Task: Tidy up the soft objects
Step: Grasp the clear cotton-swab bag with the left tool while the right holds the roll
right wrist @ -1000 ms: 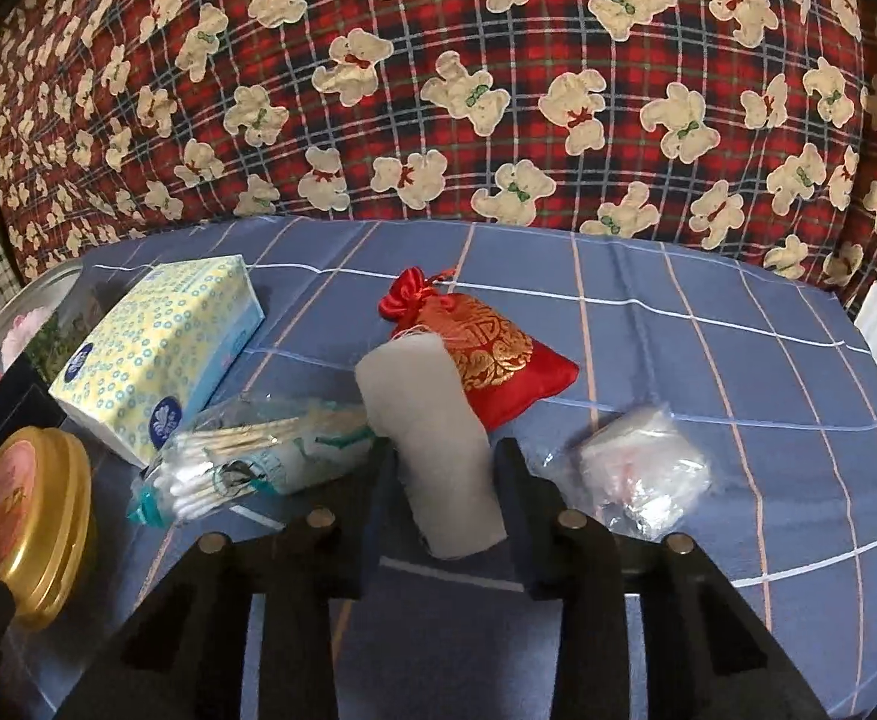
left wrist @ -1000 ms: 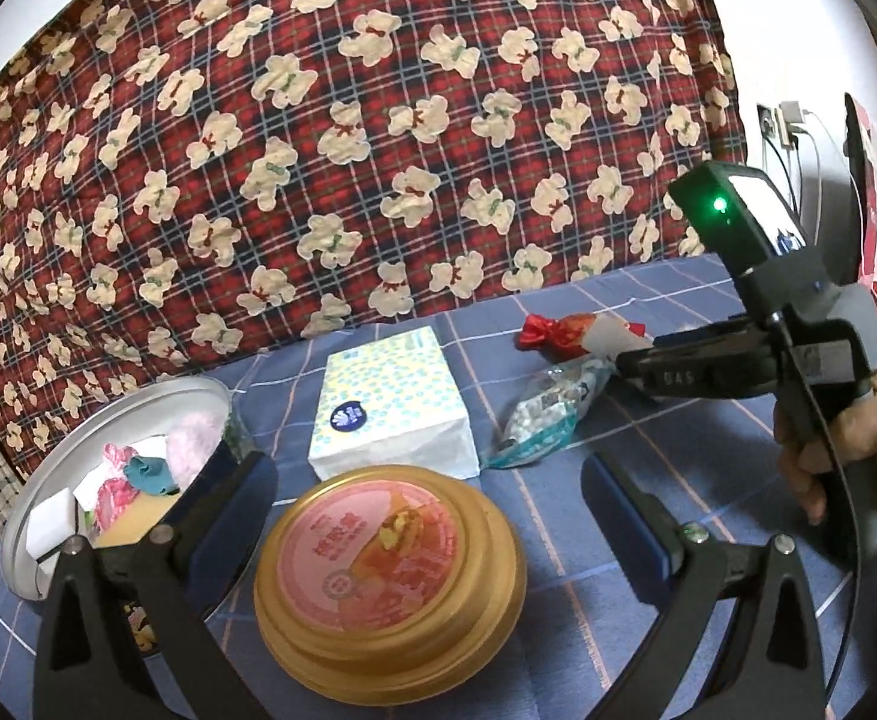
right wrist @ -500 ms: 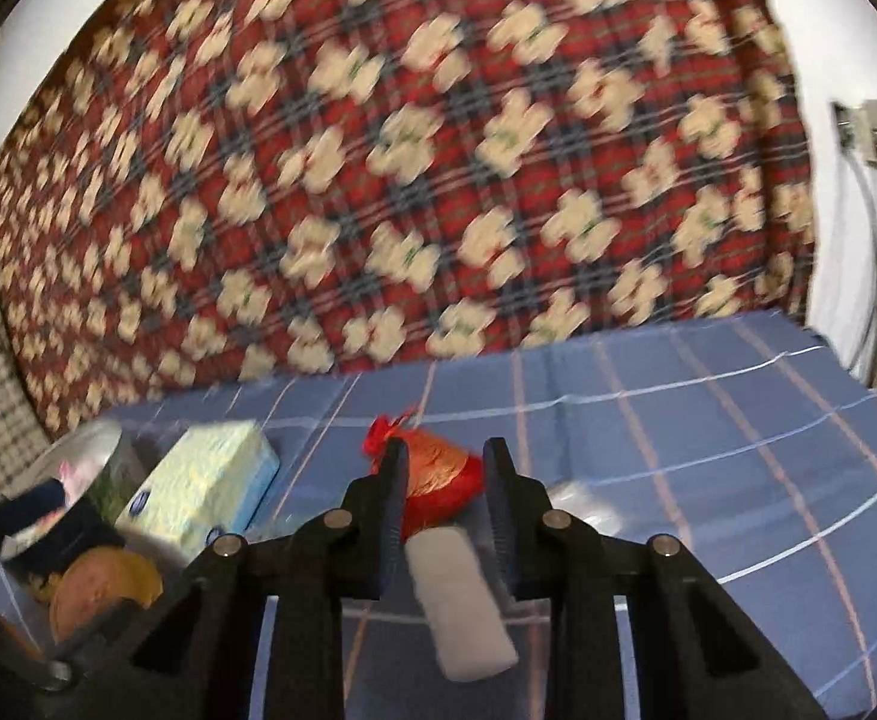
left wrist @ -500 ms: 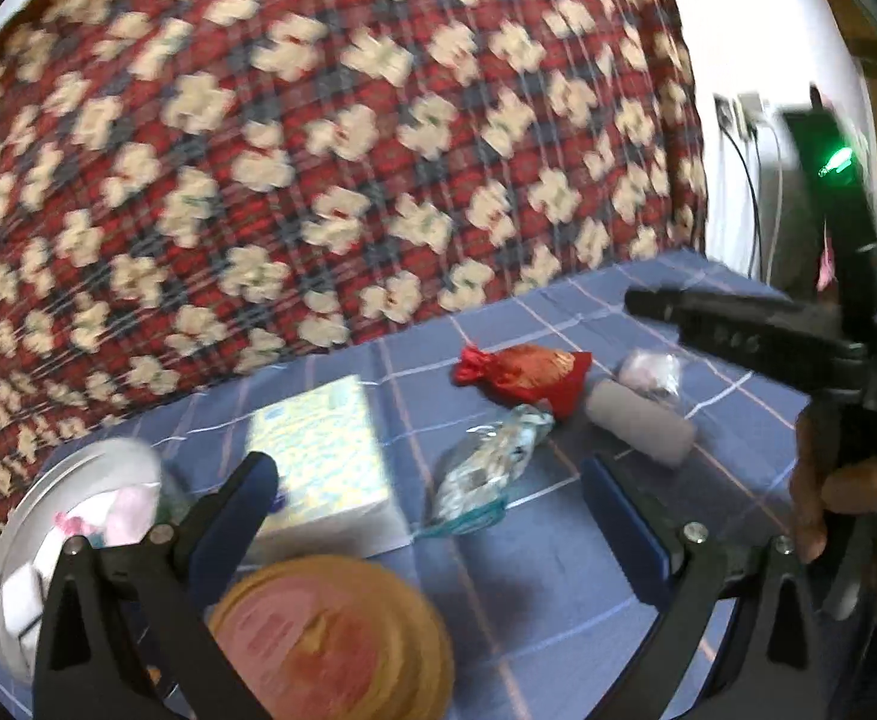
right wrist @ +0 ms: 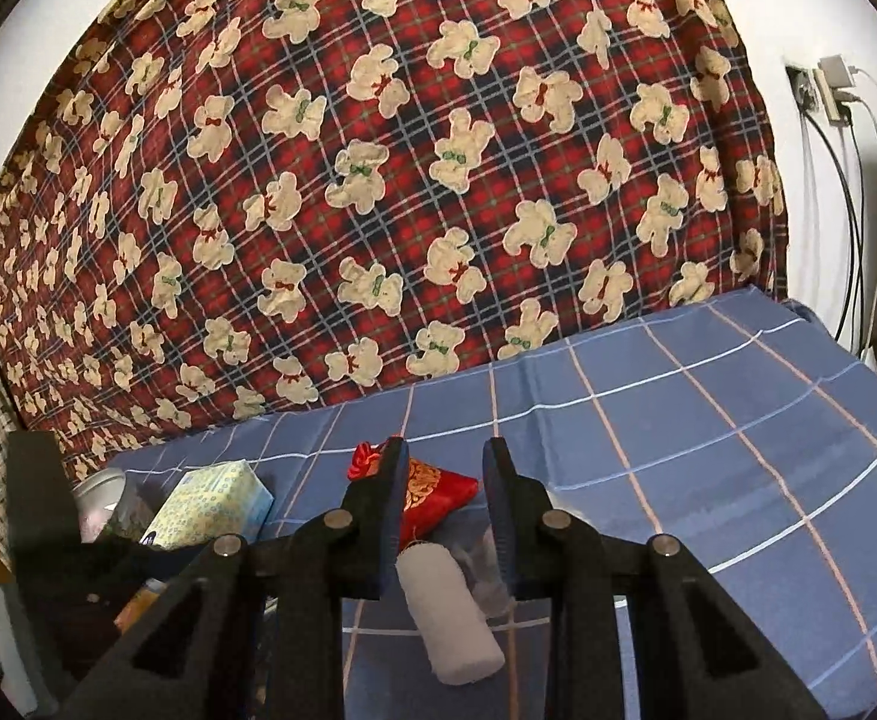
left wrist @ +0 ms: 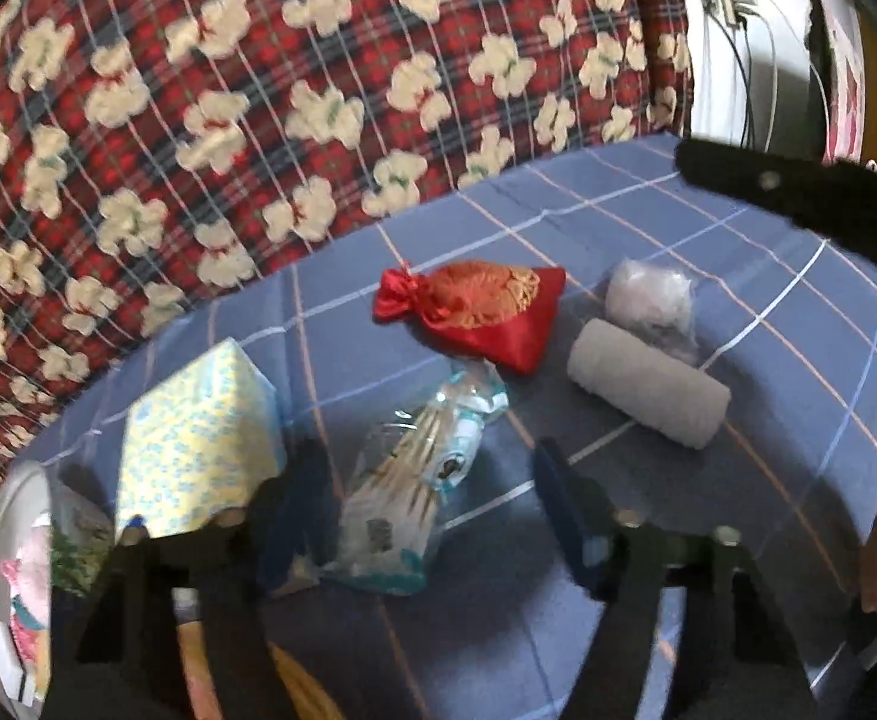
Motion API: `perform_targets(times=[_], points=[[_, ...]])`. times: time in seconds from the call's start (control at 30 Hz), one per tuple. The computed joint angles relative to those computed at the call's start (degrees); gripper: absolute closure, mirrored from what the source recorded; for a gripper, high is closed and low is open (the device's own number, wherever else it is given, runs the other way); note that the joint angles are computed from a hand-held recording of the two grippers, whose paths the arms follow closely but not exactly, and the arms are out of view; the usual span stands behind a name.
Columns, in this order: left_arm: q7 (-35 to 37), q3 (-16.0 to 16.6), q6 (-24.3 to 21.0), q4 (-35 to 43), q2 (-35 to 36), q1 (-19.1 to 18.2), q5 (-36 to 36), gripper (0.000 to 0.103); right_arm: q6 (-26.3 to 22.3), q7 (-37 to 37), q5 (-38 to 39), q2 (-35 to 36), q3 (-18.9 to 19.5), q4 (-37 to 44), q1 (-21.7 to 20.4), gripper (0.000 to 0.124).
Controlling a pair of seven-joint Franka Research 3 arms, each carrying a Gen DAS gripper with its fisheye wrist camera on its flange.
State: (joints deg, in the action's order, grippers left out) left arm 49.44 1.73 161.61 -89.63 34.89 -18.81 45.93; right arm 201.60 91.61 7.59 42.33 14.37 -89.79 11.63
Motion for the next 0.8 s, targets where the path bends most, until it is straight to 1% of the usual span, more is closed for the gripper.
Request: perform_targets(times=[0.03, 0.07, 0.17, 0.23, 0.27, 0.33, 0.37, 0.4, 0.43, 0.47, 0.53, 0.6, 0.63, 0.67, 0.73, 0.77, 0.8], points=[[2.0, -1.4, -1.1, 1.1, 0.9, 0.9, -1.6, 0.043, 0.4, 0.0, 0.0, 0.0, 0.0, -0.1, 0.0, 0.096], [2.8, -1.7, -2.3, 2.3, 1.7, 1.0, -2.5, 0.043, 0.8, 0.2, 0.1, -0.1, 0.0, -0.2, -0.1, 0.096], [4.3, -1.8, -4.5, 4.9, 3.7, 0.6, -3.7, 0.043, 1.1, 1.5, -1.0, 0.0, 1.5, -0.5, -1.6, 0.096], [4.2, -1.1, -6.0, 6.5, 4.8, -0.4, -3.7, 0.043, 1.2, 2.7, -2.2, 0.2, 2.7, -0.6, -2.9, 0.096], [5.2, -1.7, -6.5, 7.1, 5.3, 0.1, -4.6, 0.043, 1.0, 3.3, -2.9, 0.4, 3.4, -0.5, -3.6, 0.096], [8.3, -4.1, -7.4, 8.1, 6.2, 1.9, -8.1, 0.043, 0.4, 4.5, -4.0, 0.6, 4.3, -0.4, -4.7, 0.096], [10.2, -5.7, -7.6, 8.3, 6.6, 3.1, -10.6, 0.047, 0.1, 5.1, -4.7, 0.8, 5.1, -0.3, -5.4, 0.096], [10.7, -6.4, -5.8, 7.3, 6.4, 3.9, -12.3, 0.058, -0.1, 5.5, -5.3, 0.9, 5.6, -0.3, -5.9, 0.096], [12.2, -7.4, -5.2, 6.8, 6.2, 4.7, -14.0, 0.068, -0.2, 5.9, -5.7, 1.0, 5.9, -0.3, -6.3, 0.096], [13.6, -8.4, -4.5, 5.9, 5.9, 5.5, -15.6, 0.068, -0.5, 6.4, -6.3, 1.1, 6.5, -0.3, -6.9, 0.096], [14.4, -8.8, -1.5, 2.8, 4.3, 5.8, -17.5, 0.07, -1.3, 7.0, -8.0, 1.5, 8.0, 0.0, -8.3, 0.096], [15.1, -9.7, 3.0, -1.6, 2.2, 6.8, -19.5, 0.07, -2.5, 7.1, -9.2, 1.8, 9.2, 0.3, -9.2, 0.096], [14.9, -9.3, 4.5, -2.8, 1.7, 6.6, -20.0, 0.07, -3.1, 7.0, -9.7, 2.0, 9.7, 0.5, -9.7, 0.096], [13.7, -8.4, 7.0, -5.2, 0.5, 6.0, -20.0, 0.07, -4.2, 6.8, -10.7, 2.3, 11.1, 0.7, -10.8, 0.096], [11.8, -6.7, 10.3, -8.5, -1.3, 4.9, -19.9, 0.07, -7.4, 5.6, -13.3, 3.8, 16.2, 1.4, -14.6, 0.096], [11.4, -6.5, 11.6, -9.8, -2.0, 4.9, -20.0, 0.07, -9.1, 4.6, -14.0, 4.6, 18.6, 1.7, -16.4, 0.096], [10.5, -5.8, 13.2, -11.6, -2.9, 4.6, -20.0, 0.07, -11.1, 3.5, -14.1, 5.2, 20.2, 2.2, -17.4, 0.096]])
